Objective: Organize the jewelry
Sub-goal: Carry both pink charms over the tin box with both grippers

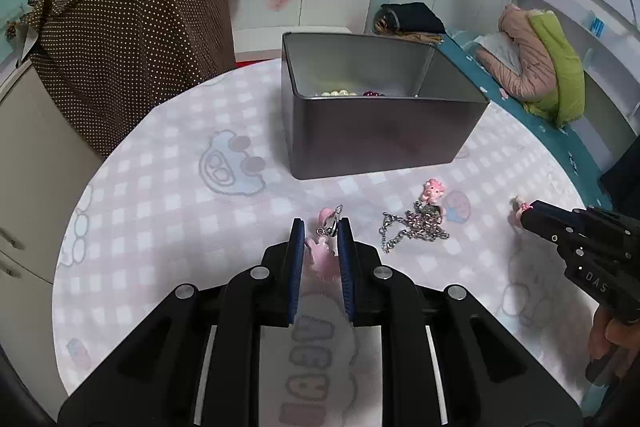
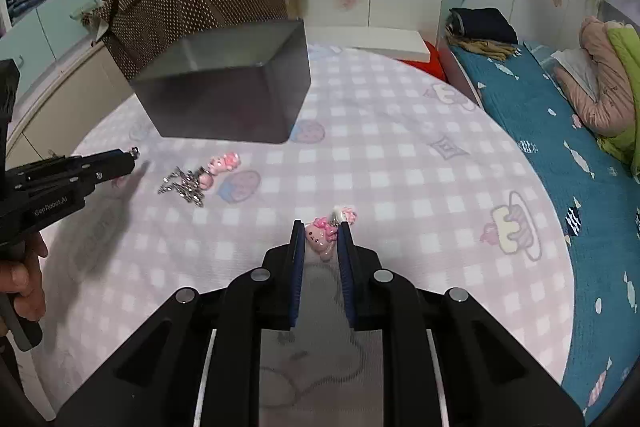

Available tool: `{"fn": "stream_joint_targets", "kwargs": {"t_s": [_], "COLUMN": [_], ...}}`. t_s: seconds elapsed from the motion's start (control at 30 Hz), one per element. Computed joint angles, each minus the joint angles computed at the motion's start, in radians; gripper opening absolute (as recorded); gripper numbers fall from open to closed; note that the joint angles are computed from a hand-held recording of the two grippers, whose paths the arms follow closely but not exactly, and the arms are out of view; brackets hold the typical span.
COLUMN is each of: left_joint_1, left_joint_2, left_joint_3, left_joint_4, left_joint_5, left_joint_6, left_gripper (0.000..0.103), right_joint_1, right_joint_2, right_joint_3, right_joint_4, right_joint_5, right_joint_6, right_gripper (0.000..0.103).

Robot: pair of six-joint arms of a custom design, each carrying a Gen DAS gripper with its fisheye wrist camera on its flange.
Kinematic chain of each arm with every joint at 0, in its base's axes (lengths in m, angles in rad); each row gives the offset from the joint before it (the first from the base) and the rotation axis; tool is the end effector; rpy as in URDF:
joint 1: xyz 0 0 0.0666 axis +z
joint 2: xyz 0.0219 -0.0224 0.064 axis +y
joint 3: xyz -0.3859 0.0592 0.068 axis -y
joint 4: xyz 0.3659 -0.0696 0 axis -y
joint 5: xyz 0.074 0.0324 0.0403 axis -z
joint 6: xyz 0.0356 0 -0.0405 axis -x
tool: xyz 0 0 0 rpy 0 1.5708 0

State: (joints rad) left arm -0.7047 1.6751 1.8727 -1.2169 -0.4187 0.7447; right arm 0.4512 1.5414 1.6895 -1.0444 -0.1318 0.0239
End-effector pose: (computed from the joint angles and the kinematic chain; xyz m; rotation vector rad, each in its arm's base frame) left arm 0.4236 -0.3418 0.4883 -0.1970 2.4560 -0.0701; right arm 0.4558 0.2256 0.4868 -0.6414 2.4043 0.3454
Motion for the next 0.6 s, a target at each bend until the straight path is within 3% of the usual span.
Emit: {"fn": "stream_joint_targets", "kwargs": {"t_s": [0.33, 0.6], "left_joint_1": [-0.021, -0.027], "left_joint_2": [-0.024, -0.019], "left_joint_3": [0.023, 0.138], "left_joint_4": [0.006, -0.002], "left_joint_5": [-0.026, -0.089], "left_joint_6": [-0.001, -0.062], "left_gripper": [0.016, 0.016], "right_joint_1": [-0.007, 0.014], "right_joint_2": [-0.024, 0.009], "right_joint_3": [0.033, 0.196], "right_joint_4": [-0.007, -0.015], "right_joint_5": [-0.081, -0.131], "right_joint_6": [-0.022, 0.001], "right_gripper": [0.015, 0.015]}}
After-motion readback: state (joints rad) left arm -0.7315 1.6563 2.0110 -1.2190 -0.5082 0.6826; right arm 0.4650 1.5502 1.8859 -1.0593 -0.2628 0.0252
